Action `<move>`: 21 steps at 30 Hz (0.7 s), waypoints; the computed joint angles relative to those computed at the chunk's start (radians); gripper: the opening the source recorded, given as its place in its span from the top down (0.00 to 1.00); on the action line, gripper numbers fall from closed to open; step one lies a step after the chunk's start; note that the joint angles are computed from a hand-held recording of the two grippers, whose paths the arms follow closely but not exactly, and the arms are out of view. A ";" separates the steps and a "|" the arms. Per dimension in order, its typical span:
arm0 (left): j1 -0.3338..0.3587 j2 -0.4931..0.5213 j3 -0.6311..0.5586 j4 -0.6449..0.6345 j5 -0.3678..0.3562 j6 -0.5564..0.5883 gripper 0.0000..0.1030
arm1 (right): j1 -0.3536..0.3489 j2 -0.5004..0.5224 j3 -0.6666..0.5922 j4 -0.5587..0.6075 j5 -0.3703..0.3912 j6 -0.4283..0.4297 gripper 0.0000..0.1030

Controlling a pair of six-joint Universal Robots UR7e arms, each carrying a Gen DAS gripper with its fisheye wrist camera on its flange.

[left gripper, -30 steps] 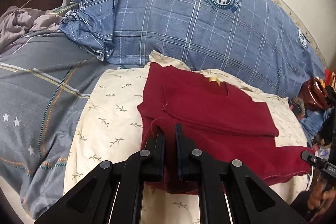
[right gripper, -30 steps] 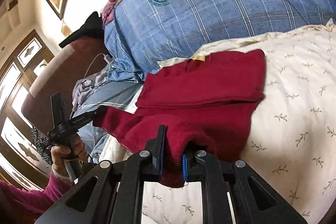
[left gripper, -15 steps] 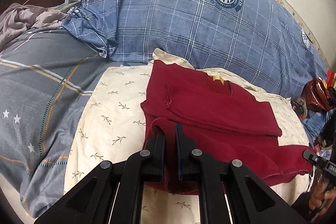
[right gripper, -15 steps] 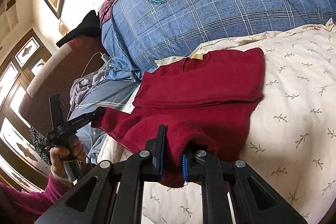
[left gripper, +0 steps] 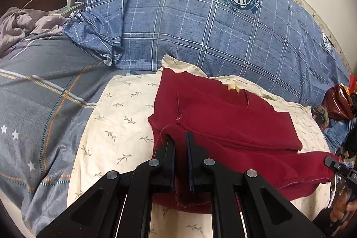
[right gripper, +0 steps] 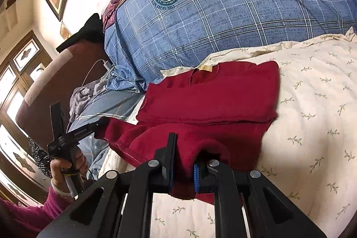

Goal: Fold small clothes

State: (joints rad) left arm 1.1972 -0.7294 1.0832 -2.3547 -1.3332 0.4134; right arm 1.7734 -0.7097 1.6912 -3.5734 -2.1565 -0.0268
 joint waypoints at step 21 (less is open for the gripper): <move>-0.044 0.201 -0.239 -0.010 0.037 0.004 0.93 | -0.035 0.020 -0.174 0.067 -0.066 -0.084 0.89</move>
State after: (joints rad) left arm 1.1533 -0.5282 0.8440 -2.3645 -1.2959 0.4171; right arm 1.7382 -0.6899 1.5174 -3.5065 -2.2225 -0.1113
